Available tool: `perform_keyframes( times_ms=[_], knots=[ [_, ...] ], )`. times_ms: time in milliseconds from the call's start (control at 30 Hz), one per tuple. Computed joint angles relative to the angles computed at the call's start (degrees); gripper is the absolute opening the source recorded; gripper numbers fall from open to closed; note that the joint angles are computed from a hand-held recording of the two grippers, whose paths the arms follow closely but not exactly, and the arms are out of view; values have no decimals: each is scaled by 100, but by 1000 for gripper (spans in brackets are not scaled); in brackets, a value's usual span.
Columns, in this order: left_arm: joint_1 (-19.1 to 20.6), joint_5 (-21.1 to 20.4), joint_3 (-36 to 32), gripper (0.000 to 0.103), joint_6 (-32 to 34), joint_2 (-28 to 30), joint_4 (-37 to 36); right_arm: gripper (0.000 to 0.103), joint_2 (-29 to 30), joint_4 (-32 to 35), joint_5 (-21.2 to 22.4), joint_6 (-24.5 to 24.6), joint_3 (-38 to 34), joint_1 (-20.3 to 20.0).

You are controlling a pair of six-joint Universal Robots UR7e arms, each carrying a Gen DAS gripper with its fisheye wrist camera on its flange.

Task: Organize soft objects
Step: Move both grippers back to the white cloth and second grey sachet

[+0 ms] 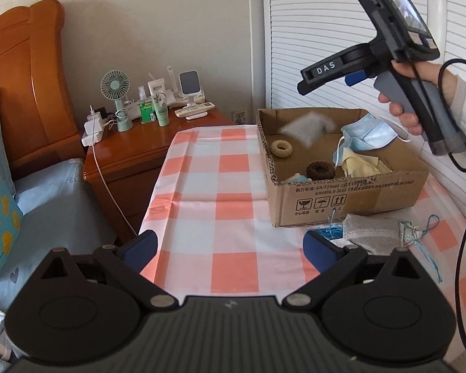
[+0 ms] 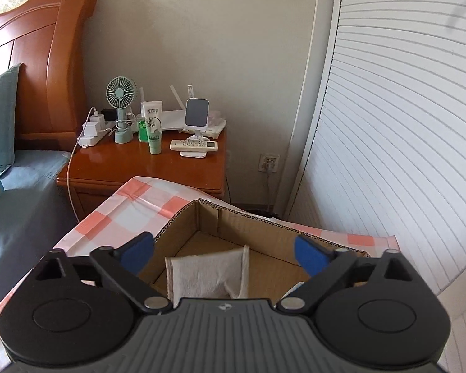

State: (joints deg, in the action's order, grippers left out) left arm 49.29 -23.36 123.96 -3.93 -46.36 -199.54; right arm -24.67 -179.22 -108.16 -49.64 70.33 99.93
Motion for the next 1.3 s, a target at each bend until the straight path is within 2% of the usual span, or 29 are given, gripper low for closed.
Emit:
perform_keyframes(
  times_ms=[100, 433, 600, 733, 867, 1067, 1300],
  knots=[
    [-33, 15, 70, 100, -41, -37, 11, 103, -84, -97, -77, -25, 185, -11],
    [-119, -134, 118, 100, 12, -8, -123, 103, -763, -883, -333, -228, 1490, -12],
    [-184, -129, 153, 100, -39, 6, -126, 103, -1108, -1197, -351, -57, 2151, -102],
    [-200, -186, 168, 100, -104, -4, -97, 103, -1357, -1646, -330, 36, 2775, -242],
    [-187, -257, 148, 100, -145, 0, 4, 103, -1464, -2112, -542, 23, 3289, -386],
    [-124, -422, 27, 100, -167, 75, 224, 103, -1731, -2435, -470, 471, 3977, -740],
    [40, -868, -293, 100, -99, 267, 702, 103, -1815, -2774, -447, 386, 4404, -1026]
  ],
)
